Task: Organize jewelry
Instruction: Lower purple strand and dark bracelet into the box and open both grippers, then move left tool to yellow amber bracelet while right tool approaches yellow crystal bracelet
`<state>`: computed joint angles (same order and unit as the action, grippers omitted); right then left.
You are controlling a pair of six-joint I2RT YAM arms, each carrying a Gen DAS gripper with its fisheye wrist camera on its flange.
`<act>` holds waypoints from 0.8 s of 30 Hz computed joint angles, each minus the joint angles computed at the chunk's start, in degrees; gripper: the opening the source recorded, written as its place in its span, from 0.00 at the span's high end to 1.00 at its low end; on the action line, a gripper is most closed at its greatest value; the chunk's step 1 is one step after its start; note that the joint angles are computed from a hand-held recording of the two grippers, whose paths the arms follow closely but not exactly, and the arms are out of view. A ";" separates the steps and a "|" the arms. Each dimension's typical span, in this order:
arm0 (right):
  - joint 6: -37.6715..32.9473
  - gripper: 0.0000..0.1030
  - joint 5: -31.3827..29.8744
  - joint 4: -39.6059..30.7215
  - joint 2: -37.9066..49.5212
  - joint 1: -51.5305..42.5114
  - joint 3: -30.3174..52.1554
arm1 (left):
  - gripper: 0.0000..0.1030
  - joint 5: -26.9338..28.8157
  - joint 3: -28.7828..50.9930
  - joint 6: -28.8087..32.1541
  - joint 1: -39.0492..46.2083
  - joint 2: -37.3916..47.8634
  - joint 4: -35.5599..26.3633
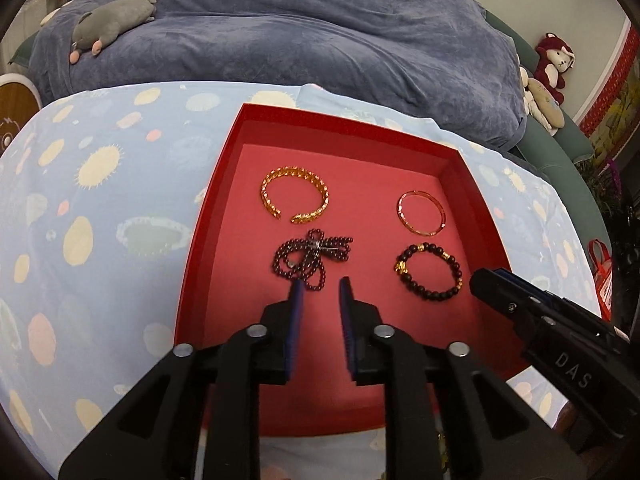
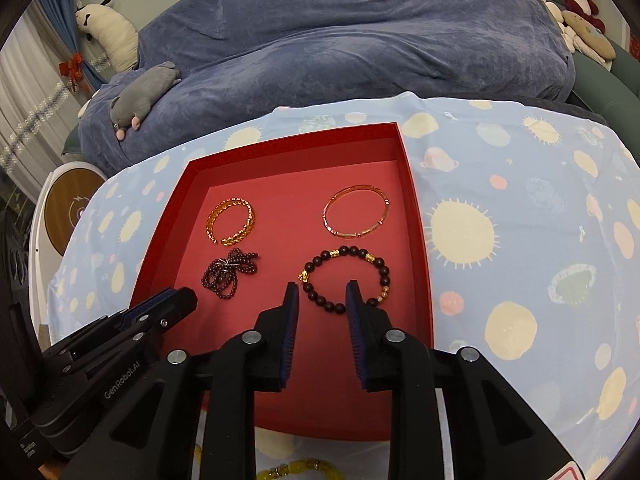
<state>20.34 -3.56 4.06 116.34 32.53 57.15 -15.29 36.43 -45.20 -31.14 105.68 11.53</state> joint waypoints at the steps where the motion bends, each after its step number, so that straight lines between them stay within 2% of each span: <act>1: 0.22 0.69 0.21 0.53 -0.91 -0.01 -1.24 | 0.69 -0.67 -1.15 -1.16 -0.77 -0.75 0.22; 7: 1.89 0.62 1.18 1.95 -6.75 0.60 -7.87 | 0.61 -3.28 -6.23 -6.46 -4.81 -6.14 -0.04; 13: 3.52 0.62 1.65 2.03 -13.60 1.42 -14.51 | 0.58 -5.96 -10.71 -11.91 -9.18 -13.11 -3.38; 24: 5.89 0.62 4.26 -0.08 -25.15 5.09 -24.83 | 0.58 -11.09 -14.64 -22.09 -19.27 -20.53 -13.97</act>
<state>26.22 0.70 3.98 91.19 37.61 32.32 -26.37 21.79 -67.29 -50.41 85.16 -2.44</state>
